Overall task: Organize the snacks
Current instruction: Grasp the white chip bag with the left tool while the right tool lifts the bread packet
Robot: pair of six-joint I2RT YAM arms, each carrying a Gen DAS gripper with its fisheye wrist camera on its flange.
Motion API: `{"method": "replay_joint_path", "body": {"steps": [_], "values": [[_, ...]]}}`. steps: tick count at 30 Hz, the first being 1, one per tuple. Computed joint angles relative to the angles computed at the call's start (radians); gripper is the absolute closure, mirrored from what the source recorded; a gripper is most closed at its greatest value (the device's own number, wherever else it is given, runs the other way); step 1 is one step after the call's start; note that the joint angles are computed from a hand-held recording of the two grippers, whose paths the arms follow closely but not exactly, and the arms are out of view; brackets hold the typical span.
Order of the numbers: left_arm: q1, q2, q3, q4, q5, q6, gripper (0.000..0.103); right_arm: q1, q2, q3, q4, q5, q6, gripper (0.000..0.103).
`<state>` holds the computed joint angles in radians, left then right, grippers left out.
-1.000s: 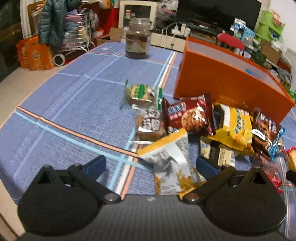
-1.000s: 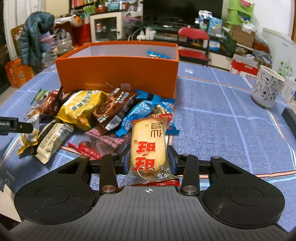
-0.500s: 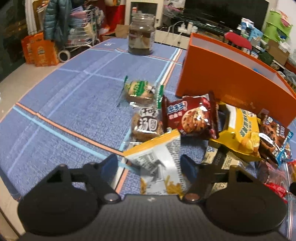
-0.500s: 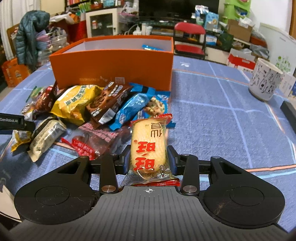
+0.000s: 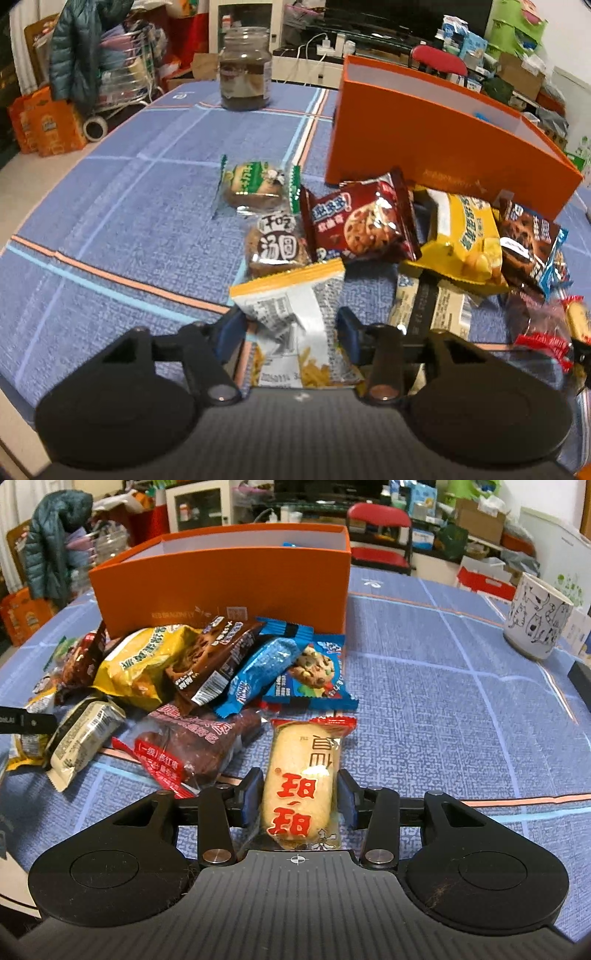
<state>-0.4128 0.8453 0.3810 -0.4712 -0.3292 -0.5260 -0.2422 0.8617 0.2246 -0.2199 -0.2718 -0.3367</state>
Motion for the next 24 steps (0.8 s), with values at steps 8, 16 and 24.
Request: {"method": "replay_joint_path", "body": {"steps": [8,16,24], "values": [[-0.041,0.021,-0.001,0.025,-0.011,0.008,0.061,0.016,0.017,0.012,0.005,0.001,0.005,0.082],[-0.059,-0.048,-0.001,-0.009,0.022,0.030,0.068,0.010,-0.088,0.009,-0.037,-0.018,-0.012,0.082],[-0.143,-0.083,0.013,-0.044,-0.079,0.018,0.068,0.000,-0.200,-0.003,-0.052,-0.011,-0.027,0.082]]}}
